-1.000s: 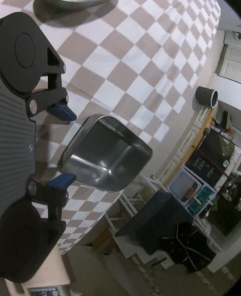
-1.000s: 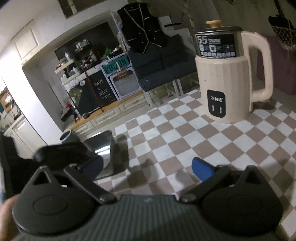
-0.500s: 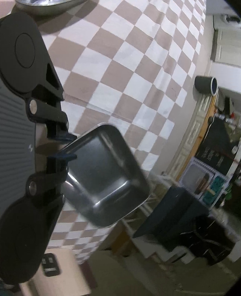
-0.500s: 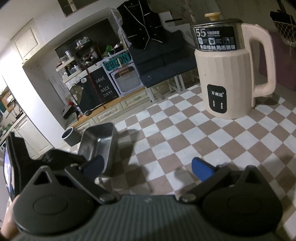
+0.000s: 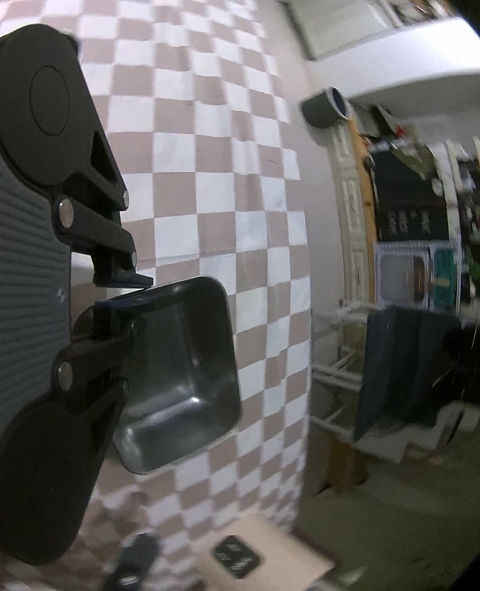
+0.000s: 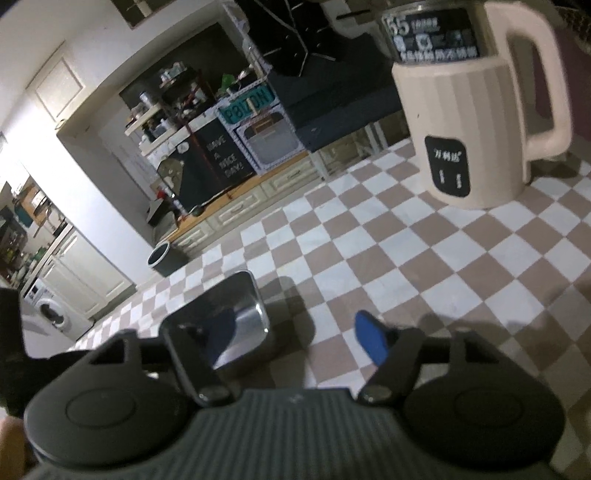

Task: Organize plates and bowls
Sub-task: 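Carry the square pan with both grippers toward the stacked bowls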

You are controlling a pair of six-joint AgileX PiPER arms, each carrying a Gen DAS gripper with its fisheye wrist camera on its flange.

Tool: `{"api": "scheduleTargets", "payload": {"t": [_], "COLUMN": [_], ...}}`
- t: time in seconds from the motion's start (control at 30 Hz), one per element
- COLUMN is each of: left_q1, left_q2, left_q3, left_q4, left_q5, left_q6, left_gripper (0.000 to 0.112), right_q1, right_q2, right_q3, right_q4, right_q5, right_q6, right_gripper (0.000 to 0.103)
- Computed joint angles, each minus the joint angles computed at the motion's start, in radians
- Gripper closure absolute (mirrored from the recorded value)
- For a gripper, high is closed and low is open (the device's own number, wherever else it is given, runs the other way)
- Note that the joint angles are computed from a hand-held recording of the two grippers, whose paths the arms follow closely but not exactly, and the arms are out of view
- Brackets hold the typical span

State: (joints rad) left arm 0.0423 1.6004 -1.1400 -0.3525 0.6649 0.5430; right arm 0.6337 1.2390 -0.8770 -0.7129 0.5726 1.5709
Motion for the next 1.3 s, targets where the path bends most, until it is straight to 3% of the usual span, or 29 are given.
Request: {"api": "scheduleTargets", "payload": {"t": [0.07, 0.13, 0.27, 0.4, 0.47, 0.57, 0.77, 0.97, 1.17, 1.3], "left_q1": [0.000, -0.003, -0.002, 0.005, 0.006, 0.025, 0.067, 0.109, 0.202, 0.324], "left_q2": [-0.010, -0.033, -0.055, -0.042, -0.037, -0.032, -0.023, -0.098, -0.239, -0.344], "left_q3": [0.022, 0.067, 0.118, 0.102, 0.094, 0.076, 0.053, 0.068, 0.087, 0.092], "left_q4": [-0.026, -0.073, -0.164, -0.181, -0.178, -0.187, -0.223, -0.264, -0.310, -0.355], "left_q5": [-0.015, -0.052, -0.067, -0.021, -0.005, 0.045, 0.098, 0.129, 0.229, 0.354], "left_q6": [0.122, 0.282, 0.506, 0.480, 0.445, 0.393, 0.321, 0.340, 0.382, 0.438], "left_gripper": [0.105, 0.105, 0.104, 0.105, 0.105, 0.106, 0.109, 0.109, 0.109, 0.109], "right_q1": [-0.027, -0.055, -0.065, -0.051, -0.049, -0.039, -0.024, 0.010, 0.099, 0.195], "right_q2": [0.018, 0.035, 0.075, 0.111, 0.129, 0.136, 0.126, 0.105, 0.038, -0.027], "right_q3": [0.005, 0.012, -0.001, -0.054, -0.089, -0.109, -0.115, -0.149, -0.175, -0.184], "right_q4": [0.016, 0.057, 0.113, 0.242, 0.308, 0.287, 0.306, 0.301, 0.242, 0.181], "right_q5": [-0.044, -0.101, -0.157, -0.105, -0.050, 0.003, 0.039, 0.088, 0.161, 0.216], "right_q6": [-0.015, -0.023, -0.066, -0.257, -0.335, -0.336, -0.372, -0.388, -0.313, -0.246], "right_gripper": [0.049, 0.057, 0.060, 0.062, 0.080, 0.094, 0.097, 0.096, 0.097, 0.097]}}
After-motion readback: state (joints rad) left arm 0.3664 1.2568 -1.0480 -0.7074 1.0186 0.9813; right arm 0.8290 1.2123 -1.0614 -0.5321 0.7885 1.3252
